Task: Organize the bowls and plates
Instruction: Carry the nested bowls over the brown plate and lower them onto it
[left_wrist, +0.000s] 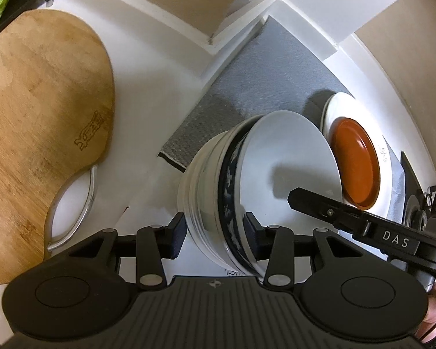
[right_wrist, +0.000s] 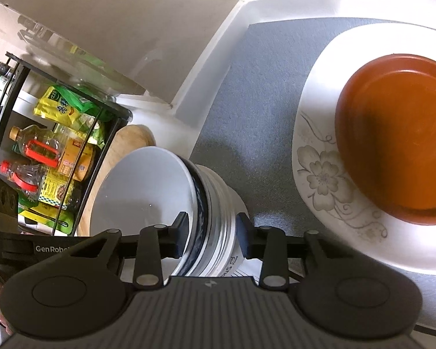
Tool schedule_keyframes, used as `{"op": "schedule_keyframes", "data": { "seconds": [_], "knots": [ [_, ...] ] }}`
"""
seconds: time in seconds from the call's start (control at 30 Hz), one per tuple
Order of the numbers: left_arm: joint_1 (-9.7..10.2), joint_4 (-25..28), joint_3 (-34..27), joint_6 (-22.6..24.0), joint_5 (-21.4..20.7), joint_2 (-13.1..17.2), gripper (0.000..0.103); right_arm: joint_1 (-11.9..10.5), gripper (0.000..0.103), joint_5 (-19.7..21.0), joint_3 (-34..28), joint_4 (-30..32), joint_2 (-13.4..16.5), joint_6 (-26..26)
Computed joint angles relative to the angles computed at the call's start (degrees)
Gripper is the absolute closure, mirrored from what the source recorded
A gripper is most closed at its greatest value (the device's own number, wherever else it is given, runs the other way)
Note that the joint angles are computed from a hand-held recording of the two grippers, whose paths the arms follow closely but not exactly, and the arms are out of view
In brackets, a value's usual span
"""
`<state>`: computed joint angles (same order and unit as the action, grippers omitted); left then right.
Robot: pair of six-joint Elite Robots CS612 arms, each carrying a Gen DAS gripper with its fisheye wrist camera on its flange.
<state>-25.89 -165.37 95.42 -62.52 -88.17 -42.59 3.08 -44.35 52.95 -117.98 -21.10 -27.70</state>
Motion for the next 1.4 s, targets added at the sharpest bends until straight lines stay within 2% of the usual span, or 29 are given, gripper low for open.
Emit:
{"op": "schedule_keyframes", "data": {
  "seconds": [0.3, 0.5, 0.87, 1.17, 1.4],
  "knots": [
    [0.38, 1.1, -2.8, 1.2, -1.6, 0.4, 0.057, -1.1, 0.062, 1.0, 0.0, -2.9, -0.6, 3.4],
    [0.13, 2.9, -6.7, 4.5, -1.2, 1.2, 0.057, -2.3, 0.062, 1.3, -0.7, -5.5, -1.0, 5.8],
    [-0.31, 5.2, -16.6, 9.8, -2.6, 4.6, 0.057, -4.8, 0.062, 0.0, -5.5, -10.5, -0.2, 11.1],
    [-0.33, 9.4, -24.7, 16.3, -4.1, 7.8, 0.056, -5.8, 0.062, -1.6, -8.6, -15.7, 1.3, 16.2],
    [0.02, 11.8, -28.7, 17.9, -6.3, 10.8, 0.056, -6.0, 0.062, -3.1, -10.5, -15.3, 2.9, 18.7]
  ]
}}
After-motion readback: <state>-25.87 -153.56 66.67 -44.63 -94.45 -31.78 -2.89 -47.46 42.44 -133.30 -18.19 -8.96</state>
